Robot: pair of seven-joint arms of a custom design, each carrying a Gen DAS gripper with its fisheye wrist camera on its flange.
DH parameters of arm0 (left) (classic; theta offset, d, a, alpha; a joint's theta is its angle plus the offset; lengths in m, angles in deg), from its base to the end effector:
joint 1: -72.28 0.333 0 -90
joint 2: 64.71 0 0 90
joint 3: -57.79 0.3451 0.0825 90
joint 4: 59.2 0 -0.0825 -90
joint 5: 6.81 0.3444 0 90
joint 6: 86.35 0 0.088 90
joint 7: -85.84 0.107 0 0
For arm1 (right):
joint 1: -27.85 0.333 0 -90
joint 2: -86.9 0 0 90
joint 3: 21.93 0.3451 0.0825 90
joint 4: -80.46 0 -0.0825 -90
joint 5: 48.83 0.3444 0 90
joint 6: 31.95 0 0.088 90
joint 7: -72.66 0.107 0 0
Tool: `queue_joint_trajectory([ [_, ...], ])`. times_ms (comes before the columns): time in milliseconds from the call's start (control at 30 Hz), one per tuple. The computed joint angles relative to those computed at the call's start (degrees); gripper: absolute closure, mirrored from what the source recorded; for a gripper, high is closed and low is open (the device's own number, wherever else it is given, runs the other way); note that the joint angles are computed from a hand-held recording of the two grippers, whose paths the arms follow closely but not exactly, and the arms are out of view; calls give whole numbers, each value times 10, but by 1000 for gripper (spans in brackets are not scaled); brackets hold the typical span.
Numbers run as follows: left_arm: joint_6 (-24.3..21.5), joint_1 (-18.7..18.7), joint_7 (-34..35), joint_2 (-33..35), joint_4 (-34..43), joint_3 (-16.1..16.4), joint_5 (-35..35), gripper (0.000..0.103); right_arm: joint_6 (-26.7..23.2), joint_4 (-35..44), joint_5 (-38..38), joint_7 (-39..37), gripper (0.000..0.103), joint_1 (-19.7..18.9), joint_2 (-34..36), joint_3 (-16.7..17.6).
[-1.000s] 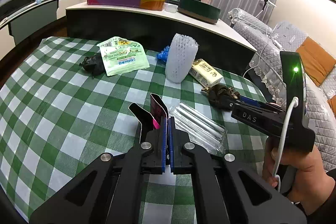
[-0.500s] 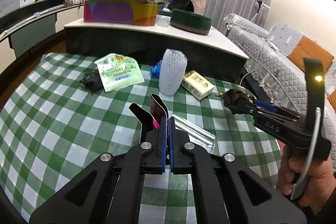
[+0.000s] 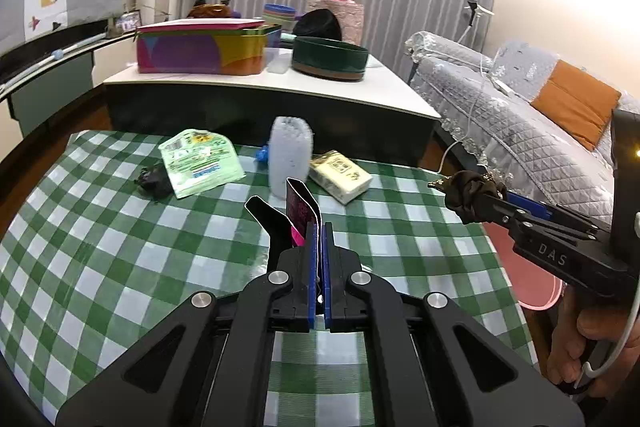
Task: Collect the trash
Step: 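Carry the pink wrapper and brown scrunchie over the pink bin with both tools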
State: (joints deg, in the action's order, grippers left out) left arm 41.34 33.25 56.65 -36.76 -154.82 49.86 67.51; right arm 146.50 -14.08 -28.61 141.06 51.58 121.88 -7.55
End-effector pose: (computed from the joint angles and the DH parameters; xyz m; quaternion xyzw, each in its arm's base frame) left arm 0.4928 -0.4623 0.3965 -0.7518 0.4650 -0.3171 0.3435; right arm 0.6073 0.3844 0.4106 -0.7965 0.4287 -0.1359 0.4041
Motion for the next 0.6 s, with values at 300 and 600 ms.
queue_joint_trajectory([
  [300,5,-13,29,26,44,5,-2,101,37,-60,15,-15,64,-41,-37,26],
  [600,21,-31,68,63,105,21,-13,101,62,-99,20,-12,64,-79,-62,41],
])
